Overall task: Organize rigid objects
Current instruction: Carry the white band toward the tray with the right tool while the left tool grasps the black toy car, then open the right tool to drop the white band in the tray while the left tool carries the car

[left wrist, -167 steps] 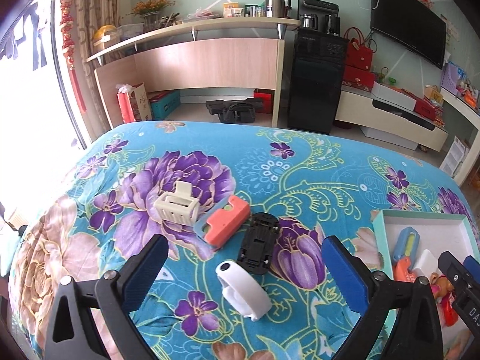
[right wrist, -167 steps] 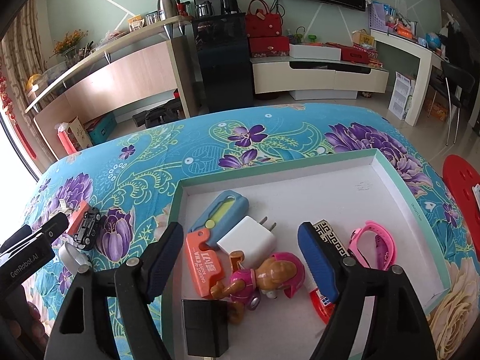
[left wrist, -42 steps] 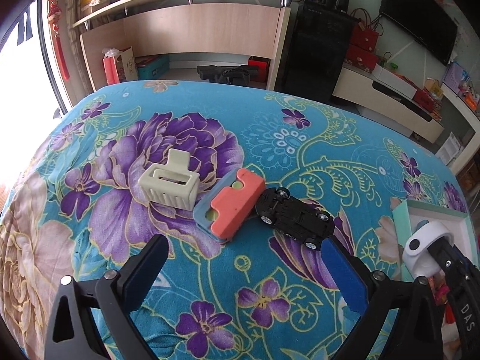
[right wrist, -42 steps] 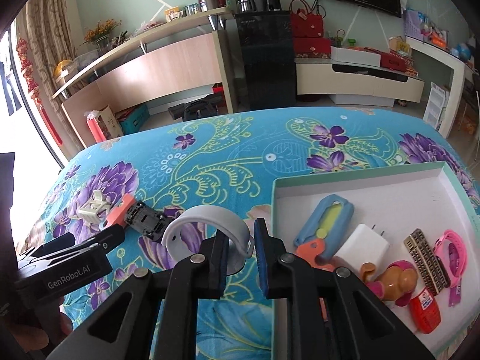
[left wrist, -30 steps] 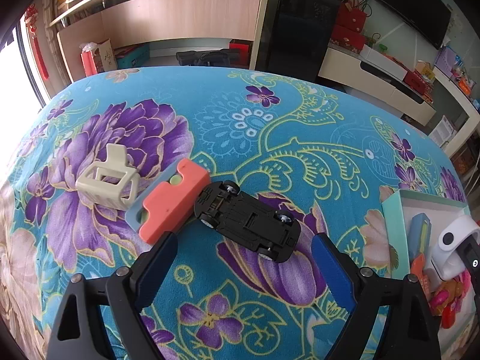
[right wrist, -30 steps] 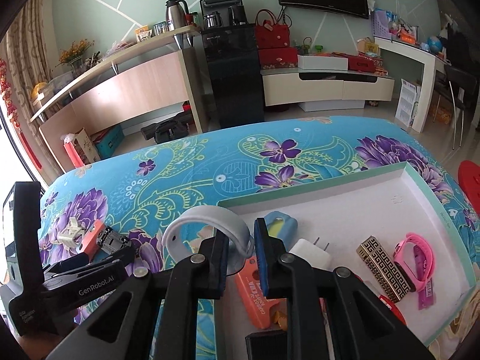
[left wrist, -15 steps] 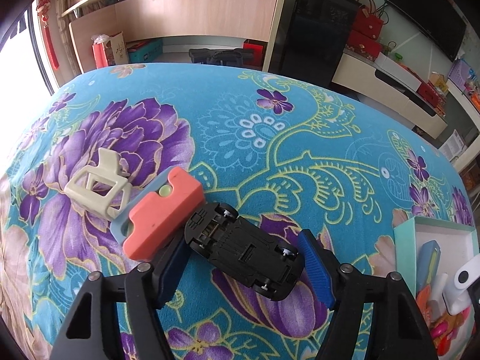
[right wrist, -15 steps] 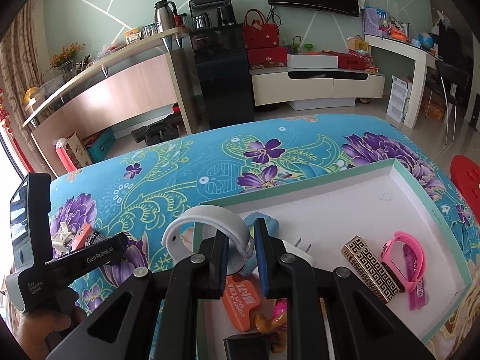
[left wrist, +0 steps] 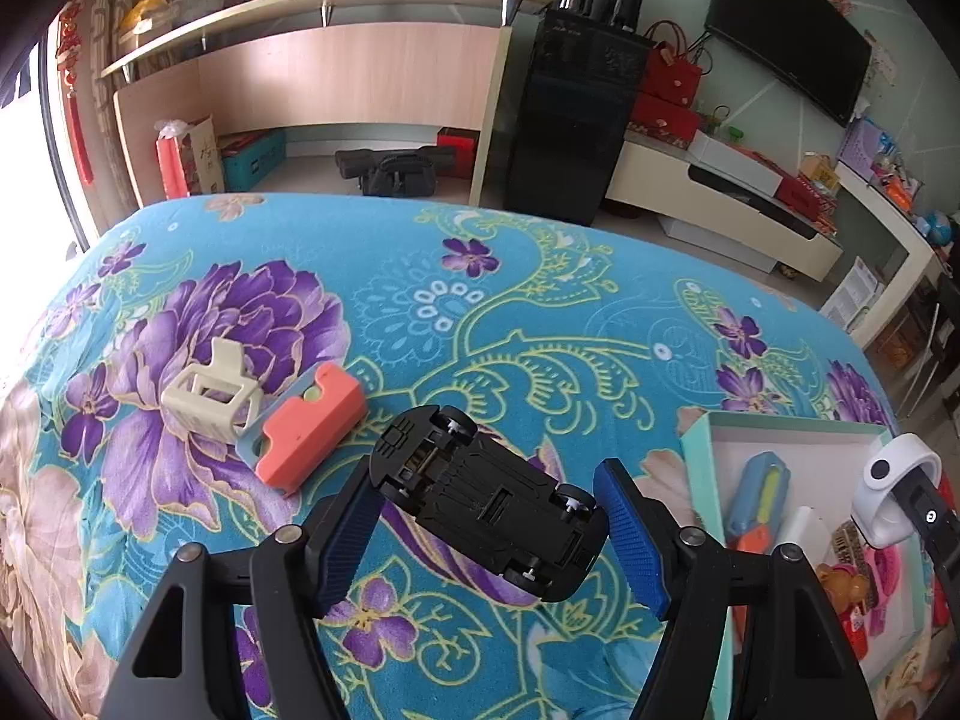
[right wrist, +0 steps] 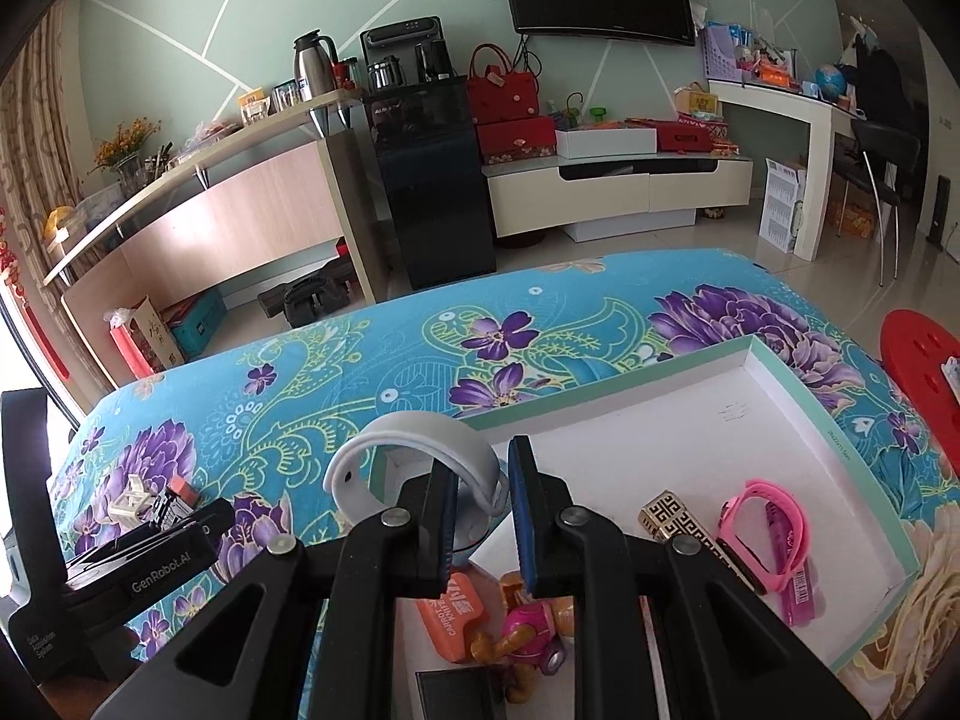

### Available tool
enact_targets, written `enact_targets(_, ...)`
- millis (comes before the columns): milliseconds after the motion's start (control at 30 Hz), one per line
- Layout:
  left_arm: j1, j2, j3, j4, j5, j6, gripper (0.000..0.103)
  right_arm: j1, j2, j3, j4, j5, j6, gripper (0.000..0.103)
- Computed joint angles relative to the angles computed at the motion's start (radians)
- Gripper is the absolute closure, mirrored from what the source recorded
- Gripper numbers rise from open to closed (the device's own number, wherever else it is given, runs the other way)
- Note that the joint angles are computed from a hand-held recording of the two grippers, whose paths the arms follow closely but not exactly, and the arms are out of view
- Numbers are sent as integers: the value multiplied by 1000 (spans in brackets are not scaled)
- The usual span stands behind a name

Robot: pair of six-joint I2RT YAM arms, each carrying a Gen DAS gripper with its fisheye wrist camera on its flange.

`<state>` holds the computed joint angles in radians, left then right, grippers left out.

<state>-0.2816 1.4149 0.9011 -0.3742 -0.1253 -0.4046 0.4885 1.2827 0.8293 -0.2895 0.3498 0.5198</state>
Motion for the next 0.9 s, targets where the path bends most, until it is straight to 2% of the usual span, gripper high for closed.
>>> enact_targets(133,-67,-37,23,-7,-32,8,29,-56,-83,-28,-21,1,-9,86)
enact_targets(333,-184,-10,86,-7,-47,30,29,-191,-170,-77,-51,-41,-10,86)
enact_targets(667,-386,164,265,-28,-95,84,29,-356,-171,-110,-104,-98,-22,86)
enact_targets(900,-447,269,343,-36,-94,85,29,-439,-187,-142,-104,-142,-36,86)
